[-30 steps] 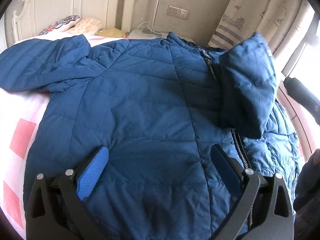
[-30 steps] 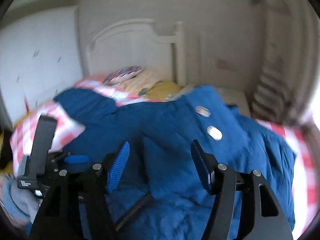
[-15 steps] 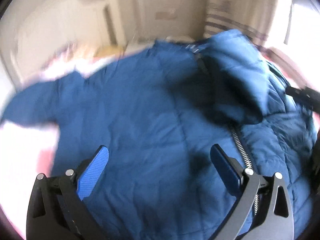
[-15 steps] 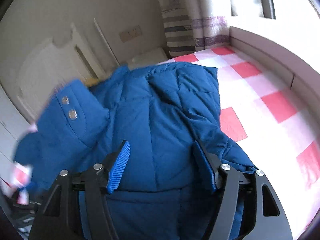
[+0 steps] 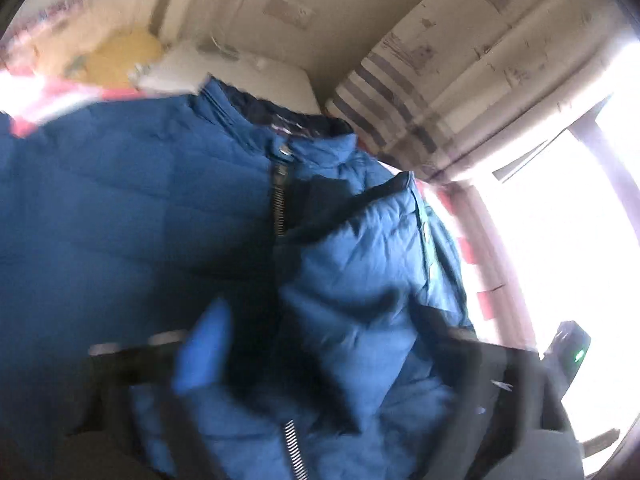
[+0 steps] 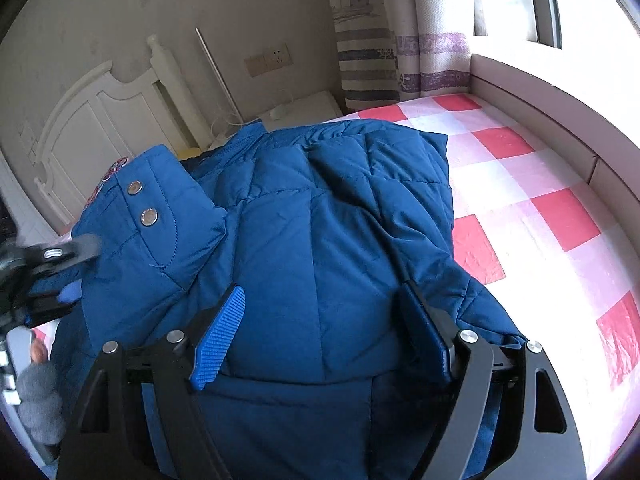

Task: Fold large clothes
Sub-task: 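Fold the held sleeve across the jacket front with the right tool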

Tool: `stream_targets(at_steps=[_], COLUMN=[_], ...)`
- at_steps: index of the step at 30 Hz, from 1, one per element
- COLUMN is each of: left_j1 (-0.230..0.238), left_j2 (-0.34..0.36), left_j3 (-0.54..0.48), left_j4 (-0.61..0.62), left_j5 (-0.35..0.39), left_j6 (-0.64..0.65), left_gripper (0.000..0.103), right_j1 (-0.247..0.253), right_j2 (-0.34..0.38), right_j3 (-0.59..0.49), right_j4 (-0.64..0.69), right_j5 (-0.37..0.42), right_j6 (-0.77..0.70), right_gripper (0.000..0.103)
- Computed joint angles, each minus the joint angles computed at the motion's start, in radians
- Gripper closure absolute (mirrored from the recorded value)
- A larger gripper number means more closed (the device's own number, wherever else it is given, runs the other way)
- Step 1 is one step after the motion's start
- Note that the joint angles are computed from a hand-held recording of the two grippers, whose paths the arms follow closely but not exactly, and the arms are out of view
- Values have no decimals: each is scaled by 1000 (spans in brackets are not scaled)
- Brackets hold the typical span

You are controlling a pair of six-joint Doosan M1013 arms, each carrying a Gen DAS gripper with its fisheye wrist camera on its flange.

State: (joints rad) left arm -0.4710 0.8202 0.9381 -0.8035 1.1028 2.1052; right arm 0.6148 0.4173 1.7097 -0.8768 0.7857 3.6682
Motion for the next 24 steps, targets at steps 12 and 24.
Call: stream_targets(at_steps=[12, 24], left_j1=[74, 47], left_j2=[-165, -169], left_j3=[240, 255], left_j4=[-148, 510], left_j5=[-457, -576], left_j6=[67, -440], left_gripper=[78, 22], right_j1=[3, 3], right_j2=[-9, -7], right_j3=[20, 16], right_j4=[-52, -41], right_j5=[-28, -21], right_j6=[75, 59], right_gripper=[26, 25])
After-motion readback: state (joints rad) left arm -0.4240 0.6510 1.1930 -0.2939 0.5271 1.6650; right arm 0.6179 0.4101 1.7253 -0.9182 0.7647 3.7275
